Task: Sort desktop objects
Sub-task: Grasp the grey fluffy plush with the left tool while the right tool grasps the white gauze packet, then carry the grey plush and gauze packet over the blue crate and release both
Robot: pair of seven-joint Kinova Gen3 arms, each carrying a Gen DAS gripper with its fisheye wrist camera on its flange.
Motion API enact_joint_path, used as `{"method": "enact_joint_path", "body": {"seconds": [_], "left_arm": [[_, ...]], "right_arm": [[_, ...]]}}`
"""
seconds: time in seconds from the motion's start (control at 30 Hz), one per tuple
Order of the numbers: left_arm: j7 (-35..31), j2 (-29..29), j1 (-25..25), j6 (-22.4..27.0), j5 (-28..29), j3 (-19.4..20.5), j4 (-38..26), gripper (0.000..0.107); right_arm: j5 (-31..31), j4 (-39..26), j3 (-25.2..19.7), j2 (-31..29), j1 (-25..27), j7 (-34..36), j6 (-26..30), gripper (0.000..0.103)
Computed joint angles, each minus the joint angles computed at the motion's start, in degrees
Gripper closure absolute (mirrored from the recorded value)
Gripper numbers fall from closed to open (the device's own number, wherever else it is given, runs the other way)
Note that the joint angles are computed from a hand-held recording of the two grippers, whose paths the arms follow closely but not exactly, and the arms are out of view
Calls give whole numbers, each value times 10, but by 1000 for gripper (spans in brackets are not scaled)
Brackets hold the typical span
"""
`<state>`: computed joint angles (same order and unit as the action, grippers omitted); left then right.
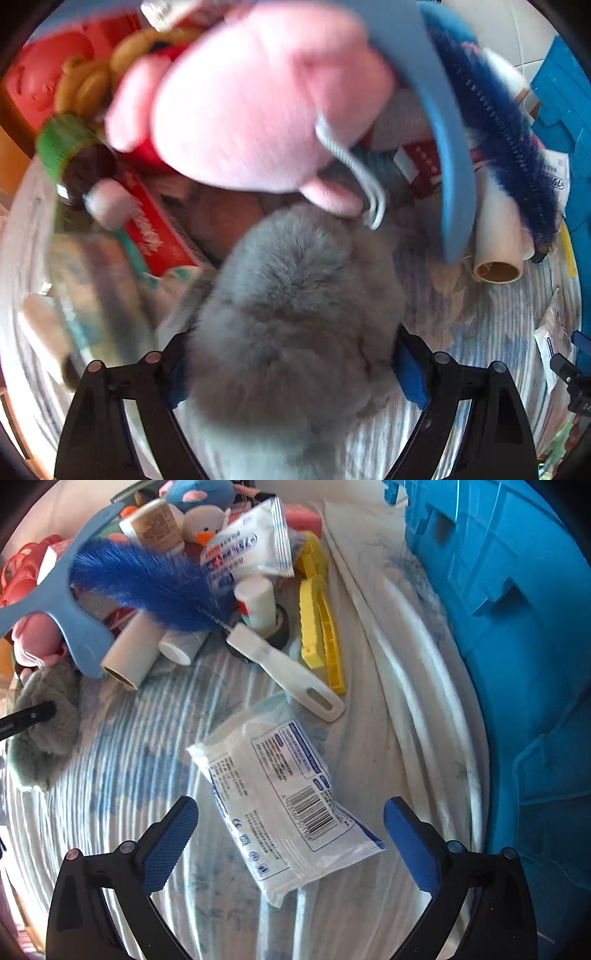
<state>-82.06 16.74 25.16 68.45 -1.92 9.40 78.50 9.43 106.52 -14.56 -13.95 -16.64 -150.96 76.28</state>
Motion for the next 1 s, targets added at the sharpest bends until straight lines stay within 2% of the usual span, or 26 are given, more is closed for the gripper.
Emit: {"method": "enact_joint_path", "body": {"seconds": [0.1, 0.17, 0.3, 0.33, 0.4, 0.43, 0.5, 0.6, 0.9, 1.0], "left_arm": [[2, 3, 21, -19, -21, -8, 10, 17], [3, 3, 14, -27, -22, 0, 10, 16], [2, 1, 15, -32, -24, -1, 10, 17], [-2, -5, 13, -40, -23, 0, 18, 19], [-6, -18, 10, -51, -19, 2, 30, 43], [-7, -23, 9, -47, -17, 3, 31, 48], [-10, -33, 3, -44, -7, 4, 38, 57], [1, -61, 6, -48, -18, 5, 59, 60], [10, -186, -16, -60, -23, 23, 85, 61], [20, -219, -24, -78, -31, 39, 77, 61]], "right_arm": [[-2, 2, 6, 10, -1, 11, 3, 5], [-8, 2, 12, 12, -2, 23, -3, 20], [-9, -2, 16, 27, -4, 43, -11, 21], [-7, -2, 17, 33, -7, 41, -12, 22], [9, -11, 7, 41, -12, 39, -2, 41], [13, -17, 6, 42, -15, 39, 2, 44], [11, -20, 10, 42, -19, 42, 1, 46], [18, -25, 5, 35, -23, 31, 2, 47], [100, -101, -51, 3, -41, 6, 40, 47], [155, -151, -96, -1, -51, -14, 74, 47]]}}
